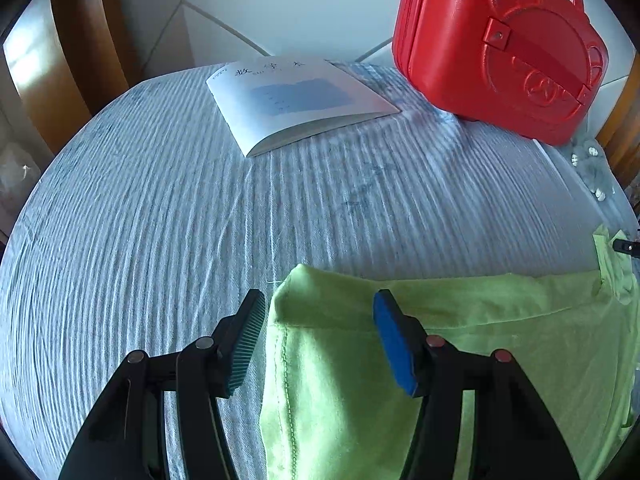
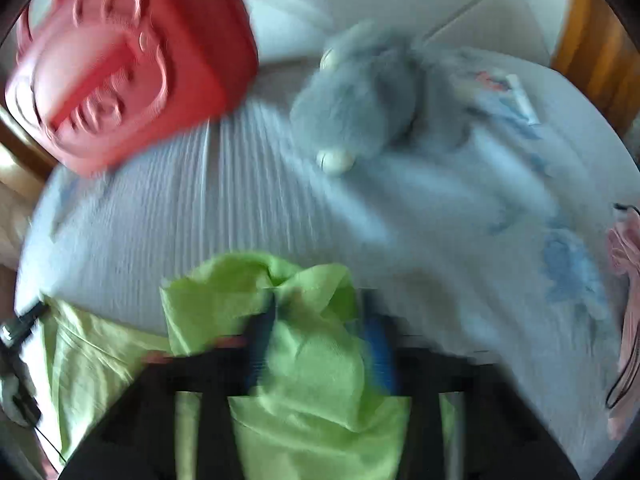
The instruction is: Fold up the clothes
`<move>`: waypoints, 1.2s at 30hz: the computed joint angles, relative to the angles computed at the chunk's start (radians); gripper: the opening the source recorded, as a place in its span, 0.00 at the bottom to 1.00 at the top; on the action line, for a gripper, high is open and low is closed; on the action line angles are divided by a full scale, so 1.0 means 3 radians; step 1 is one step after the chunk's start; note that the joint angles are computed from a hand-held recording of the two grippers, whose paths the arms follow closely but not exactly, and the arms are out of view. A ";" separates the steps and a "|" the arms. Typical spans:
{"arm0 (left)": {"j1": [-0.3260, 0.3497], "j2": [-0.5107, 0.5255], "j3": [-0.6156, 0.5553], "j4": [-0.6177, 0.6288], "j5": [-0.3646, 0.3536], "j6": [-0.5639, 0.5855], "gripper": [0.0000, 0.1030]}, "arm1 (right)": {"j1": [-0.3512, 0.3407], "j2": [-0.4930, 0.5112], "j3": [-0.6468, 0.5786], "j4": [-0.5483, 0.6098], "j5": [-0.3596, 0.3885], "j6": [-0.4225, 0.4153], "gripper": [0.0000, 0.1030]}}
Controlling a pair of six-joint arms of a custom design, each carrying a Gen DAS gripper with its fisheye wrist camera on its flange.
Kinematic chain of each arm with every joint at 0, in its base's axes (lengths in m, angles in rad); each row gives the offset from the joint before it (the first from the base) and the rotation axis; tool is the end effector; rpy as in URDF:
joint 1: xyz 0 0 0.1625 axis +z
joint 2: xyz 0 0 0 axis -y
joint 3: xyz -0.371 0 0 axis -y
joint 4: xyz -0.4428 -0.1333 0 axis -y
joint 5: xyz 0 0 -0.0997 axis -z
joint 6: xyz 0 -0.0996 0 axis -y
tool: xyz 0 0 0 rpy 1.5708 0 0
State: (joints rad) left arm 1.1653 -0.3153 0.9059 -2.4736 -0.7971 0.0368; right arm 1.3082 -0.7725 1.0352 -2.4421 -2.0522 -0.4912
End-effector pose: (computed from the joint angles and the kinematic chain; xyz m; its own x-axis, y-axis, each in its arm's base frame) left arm -0.1438 -0.8494 -0.0062 -0.7277 0.1171 -0.6759 0.4025 0.8708 -0.2825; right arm -0.1301 -0.8199 0.2910 -0.7946 0.0546 0.6046 -0.1835 0.9278 -0.3249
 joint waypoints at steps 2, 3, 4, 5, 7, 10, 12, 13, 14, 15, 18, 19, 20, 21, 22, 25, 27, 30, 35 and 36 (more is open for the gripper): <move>0.0009 0.0010 -0.0015 0.0007 0.0013 0.0008 0.56 | 0.0059 0.0057 0.0042 -0.0300 -0.0147 -0.0372 0.06; 0.0013 0.0017 -0.0024 0.0010 0.0020 0.0019 0.56 | 0.0093 0.0074 0.0083 -0.0542 -0.0203 -0.0534 0.06; 0.0015 0.0019 -0.0025 0.0017 0.0035 0.0033 0.56 | 0.0086 0.0069 0.0108 -0.0752 -0.0133 -0.0557 0.07; 0.0012 0.0003 -0.0007 0.0014 0.0041 0.0025 0.56 | 0.0068 0.0093 0.0078 -0.0966 -0.0083 -0.0460 0.08; 0.0007 -0.0028 0.0030 0.0009 0.0053 0.0010 0.56 | 0.0048 0.0200 -0.0098 -0.1011 -0.0227 -0.0247 0.30; -0.0014 -0.0132 0.0160 -0.0046 0.0048 0.0006 0.56 | 0.0021 0.0107 -0.0034 -0.0976 -0.0221 -0.0035 0.32; -0.0056 -0.0377 0.0485 -0.0204 0.0001 0.0045 0.56 | 0.0019 -0.0320 0.0538 -0.1172 -0.0089 -0.0069 0.32; -0.0086 -0.0556 0.0738 -0.0306 -0.0019 0.0062 0.56 | 0.0017 -0.0555 0.0851 -0.1280 -0.0022 -0.0102 0.33; -0.0118 -0.0729 0.0976 -0.0397 -0.0039 0.0078 0.56 | 0.0013 -0.0777 0.1135 -0.1368 0.0041 -0.0132 0.33; -0.0154 -0.0921 0.1246 -0.0461 -0.0076 0.0040 0.56 | -0.0002 -0.0959 0.1365 -0.1413 0.0078 -0.0142 0.33; -0.0294 -0.1520 0.2096 -0.0486 -0.0073 -0.0173 0.56 | -0.0067 -0.1632 0.2217 -0.1491 0.0094 -0.0122 0.35; -0.0345 -0.1727 0.2380 -0.0461 -0.0060 -0.0263 0.56 | -0.0118 -0.1868 0.2492 -0.1474 0.0107 -0.0076 0.36; -0.0395 -0.1941 0.2674 -0.0385 -0.0050 -0.0397 0.56 | -0.0175 -0.2097 0.2749 -0.1448 0.0121 -0.0036 0.37; -0.0449 -0.2154 0.2954 -0.0292 -0.0045 -0.0538 0.57 | -0.0240 -0.2261 0.2951 -0.1443 0.0111 -0.0006 0.37; -0.0506 -0.2368 0.3222 -0.0181 -0.0046 -0.0685 0.58 | -0.0309 -0.2425 0.3146 -0.1428 0.0101 0.0022 0.37; -0.0594 -0.2831 0.3782 0.0100 -0.0106 -0.0973 0.63 | -0.0522 -0.2948 0.3718 -0.1254 0.0081 0.0187 0.38; -0.0594 -0.3023 0.3998 0.0091 -0.0181 -0.1005 0.63 | -0.0607 -0.3313 0.4059 -0.1205 0.0128 0.0274 0.38; -0.0530 -0.3047 0.4081 -0.0069 -0.0218 -0.0798 0.70 | -0.0719 -0.3777 0.4501 -0.1243 0.0211 0.0350 0.38; -0.0406 -0.2843 0.4028 -0.0296 -0.0329 -0.0459 0.70 | -0.0880 -0.4469 0.5118 -0.1139 0.0381 0.0549 0.40; -0.0403 -0.2793 0.4011 -0.0306 -0.0335 -0.0411 0.70 | -0.0896 -0.4510 0.5185 -0.1169 0.0419 0.0521 0.40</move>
State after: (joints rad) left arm 1.0445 -1.1533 2.1092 -2.5654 -0.8975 -0.0864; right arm 1.0394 -2.1254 2.5907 -2.7928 -1.9266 -0.3349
